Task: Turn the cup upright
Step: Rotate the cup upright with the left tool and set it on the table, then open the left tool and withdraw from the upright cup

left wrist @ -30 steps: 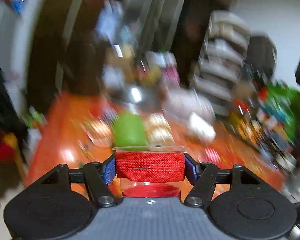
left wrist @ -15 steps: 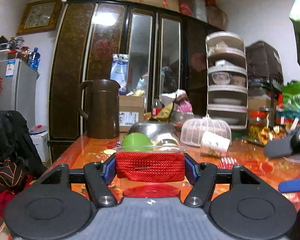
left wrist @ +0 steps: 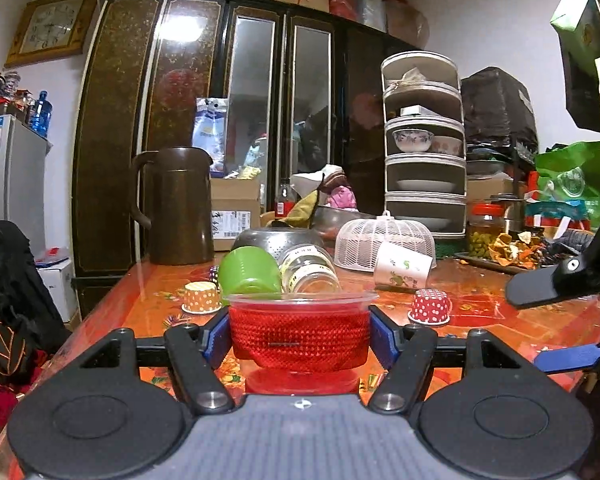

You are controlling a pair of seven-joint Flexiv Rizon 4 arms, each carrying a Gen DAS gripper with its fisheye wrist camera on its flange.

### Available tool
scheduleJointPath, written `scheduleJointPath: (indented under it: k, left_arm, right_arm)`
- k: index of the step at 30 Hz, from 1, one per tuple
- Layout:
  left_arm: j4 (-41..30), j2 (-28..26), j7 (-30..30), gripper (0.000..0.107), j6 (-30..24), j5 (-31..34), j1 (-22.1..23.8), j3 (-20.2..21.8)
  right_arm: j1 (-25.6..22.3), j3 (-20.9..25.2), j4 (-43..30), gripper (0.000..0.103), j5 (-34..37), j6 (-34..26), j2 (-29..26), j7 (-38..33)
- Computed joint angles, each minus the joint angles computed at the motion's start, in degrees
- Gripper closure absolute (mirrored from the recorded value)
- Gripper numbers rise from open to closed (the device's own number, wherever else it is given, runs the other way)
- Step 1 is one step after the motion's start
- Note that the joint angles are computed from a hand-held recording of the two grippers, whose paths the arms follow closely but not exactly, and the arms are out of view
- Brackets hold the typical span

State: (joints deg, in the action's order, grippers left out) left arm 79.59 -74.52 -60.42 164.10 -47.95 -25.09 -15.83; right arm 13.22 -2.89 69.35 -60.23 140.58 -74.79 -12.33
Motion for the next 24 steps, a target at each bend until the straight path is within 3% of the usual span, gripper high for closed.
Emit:
scheduleJointPath:
  k: [4, 9, 11, 16, 21, 22, 24]
  left_arm:
    - [5.1, 2.3, -3.7, 0.017, -2.3, 4.4, 2.2, 0.3]
    - [10.3, 4.9, -6.8, 0.006, -5.9, 7.2, 3.6, 1.8]
    - [13.8, 6.1, -9.1, 0.006, -6.5, 9.7, 4.4, 2.6]
    - [24.3, 10.1, -20.6, 0.006, -1.3, 20.6, 7.0, 3.8]
    - [34.8, 18.0, -23.3, 0.004, -0.3, 20.4, 6.7, 4.3]
    - [36.8, 20.2, -23.3, 0.004, -2.1, 18.8, 6.7, 4.0]
    - [40.1, 25.0, -21.4, 0.004, -7.2, 12.2, 5.0, 4.1]
  right_arm:
    - [1.5, -0.3, 1.4, 0.001, 2.2, 0.0, 0.6, -4.2]
    - [2.9, 0.8, 4.6, 0.001, 6.2, -1.3, 2.4, -10.4]
    - [3.9, 1.3, 7.9, 0.001, 10.5, -0.9, 3.9, -15.1]
    - [8.5, 1.5, 17.1, 0.001, 27.0, 3.6, 8.5, -32.4]
    - [16.6, -1.8, 26.0, 0.001, 41.3, 4.4, 14.1, -51.3]
    - [18.4, -2.8, 27.8, 0.001, 43.8, 3.1, 15.5, -54.6]
    - [17.6, -1.4, 30.6, 0.001, 42.0, -0.3, 18.1, -55.3]
